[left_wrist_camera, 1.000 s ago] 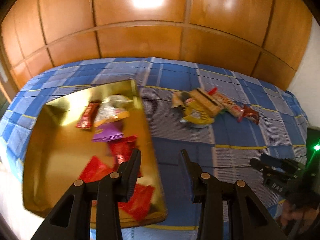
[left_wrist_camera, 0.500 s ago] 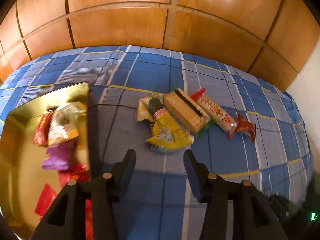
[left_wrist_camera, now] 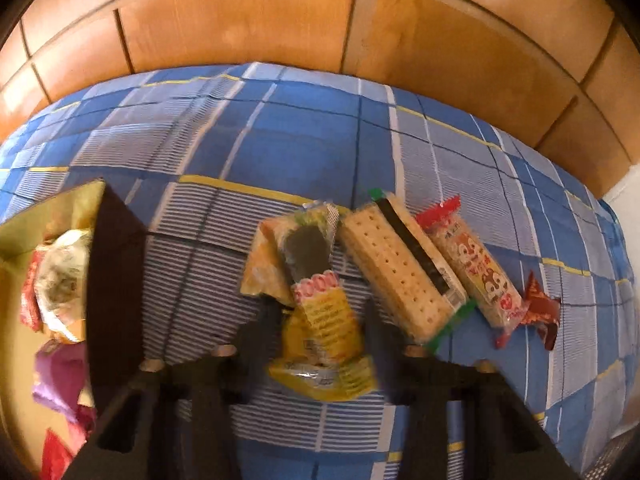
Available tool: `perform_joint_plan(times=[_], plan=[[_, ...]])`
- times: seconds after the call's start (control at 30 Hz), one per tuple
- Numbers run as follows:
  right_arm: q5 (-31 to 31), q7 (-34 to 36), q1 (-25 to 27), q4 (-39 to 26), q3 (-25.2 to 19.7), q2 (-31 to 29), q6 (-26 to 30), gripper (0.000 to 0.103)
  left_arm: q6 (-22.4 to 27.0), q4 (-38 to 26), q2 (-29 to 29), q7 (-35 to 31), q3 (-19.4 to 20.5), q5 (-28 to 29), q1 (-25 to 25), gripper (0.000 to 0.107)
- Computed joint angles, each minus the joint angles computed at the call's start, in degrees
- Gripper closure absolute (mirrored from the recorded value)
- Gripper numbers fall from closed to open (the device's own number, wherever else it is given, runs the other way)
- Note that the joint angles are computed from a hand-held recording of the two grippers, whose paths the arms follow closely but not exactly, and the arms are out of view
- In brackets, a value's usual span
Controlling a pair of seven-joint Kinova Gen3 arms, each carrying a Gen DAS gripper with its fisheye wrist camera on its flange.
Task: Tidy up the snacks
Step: 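Reach the left gripper to the yellow printed snack bag and grasp it, then grasp the brown chocolate packet with the right gripper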
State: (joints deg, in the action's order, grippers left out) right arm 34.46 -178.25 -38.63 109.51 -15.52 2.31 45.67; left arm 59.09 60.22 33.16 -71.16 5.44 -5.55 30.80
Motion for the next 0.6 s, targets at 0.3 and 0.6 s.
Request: perform_joint_plan(times=[0.3, 0.6], plan=[[0.30, -0.12, 0.39, 0.59, 0.10, -0.30, -1.31, 0.062, -7.26, 14.19, -8.47, -2.95, 1.85, -0.28, -0.04, 0.078], [-3.48, 8.84, 3.21, -1.97, 1.03, -1.63, 1.68, 0.062, -17.12, 31.53, -19.08, -8.65, 5.38, 1.06, -0.88, 0.078]])
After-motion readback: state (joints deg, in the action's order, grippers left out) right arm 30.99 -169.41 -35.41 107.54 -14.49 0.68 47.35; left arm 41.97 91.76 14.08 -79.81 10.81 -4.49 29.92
